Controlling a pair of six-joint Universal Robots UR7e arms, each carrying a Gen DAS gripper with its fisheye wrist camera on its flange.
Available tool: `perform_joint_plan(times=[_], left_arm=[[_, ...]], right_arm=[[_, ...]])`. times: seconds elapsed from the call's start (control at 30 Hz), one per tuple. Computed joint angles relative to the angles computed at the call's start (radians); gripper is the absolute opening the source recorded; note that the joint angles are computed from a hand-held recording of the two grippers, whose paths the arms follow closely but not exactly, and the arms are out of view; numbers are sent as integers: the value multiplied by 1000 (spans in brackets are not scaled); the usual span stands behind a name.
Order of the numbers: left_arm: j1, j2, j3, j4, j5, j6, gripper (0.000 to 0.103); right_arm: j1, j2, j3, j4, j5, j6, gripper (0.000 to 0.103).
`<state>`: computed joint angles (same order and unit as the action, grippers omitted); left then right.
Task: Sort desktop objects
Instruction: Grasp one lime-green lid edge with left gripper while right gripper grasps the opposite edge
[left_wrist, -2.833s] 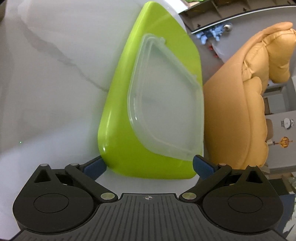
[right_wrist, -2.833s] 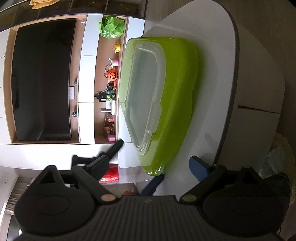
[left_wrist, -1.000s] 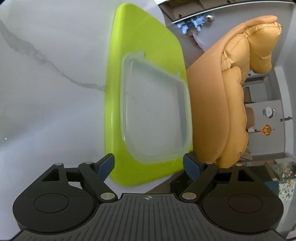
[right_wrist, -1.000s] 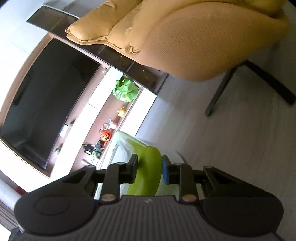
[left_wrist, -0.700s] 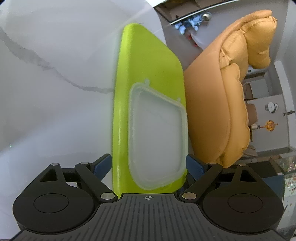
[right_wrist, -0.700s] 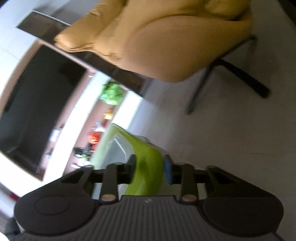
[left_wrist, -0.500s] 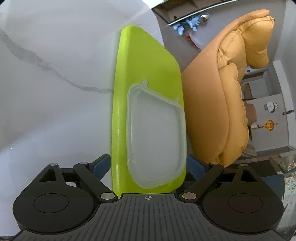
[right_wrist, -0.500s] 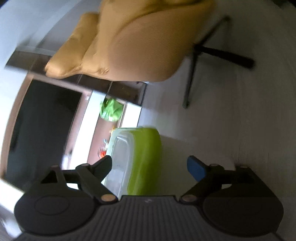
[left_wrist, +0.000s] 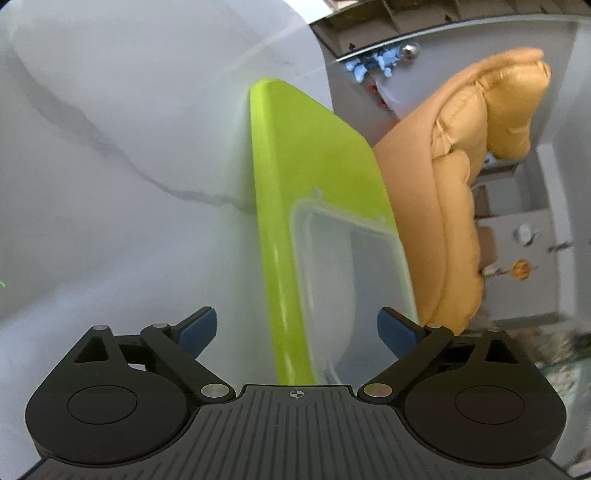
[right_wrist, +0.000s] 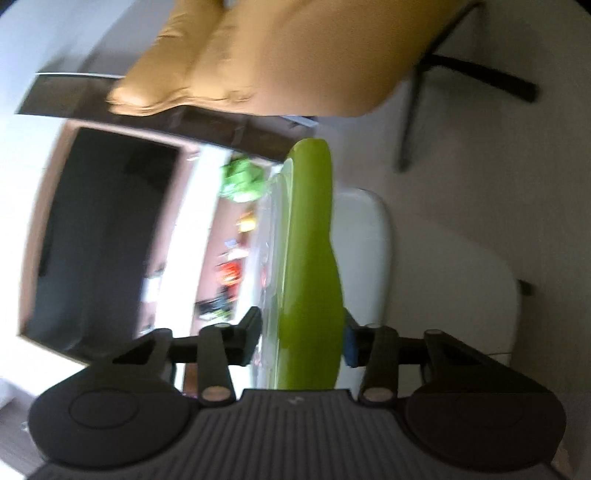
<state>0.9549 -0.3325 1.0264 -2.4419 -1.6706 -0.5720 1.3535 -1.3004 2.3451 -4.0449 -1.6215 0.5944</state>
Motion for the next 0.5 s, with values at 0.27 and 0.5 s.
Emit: perform_joint_plan(times=[0.27, 0.5], left_arm=[[-5, 174, -197, 32, -100, -55, 100], [-67, 201, -234, 32, 60, -5, 87]], right_arm=[[-260, -232, 144, 52, 434, 215, 32], [-492, -133, 249, -148, 720, 291, 37]])
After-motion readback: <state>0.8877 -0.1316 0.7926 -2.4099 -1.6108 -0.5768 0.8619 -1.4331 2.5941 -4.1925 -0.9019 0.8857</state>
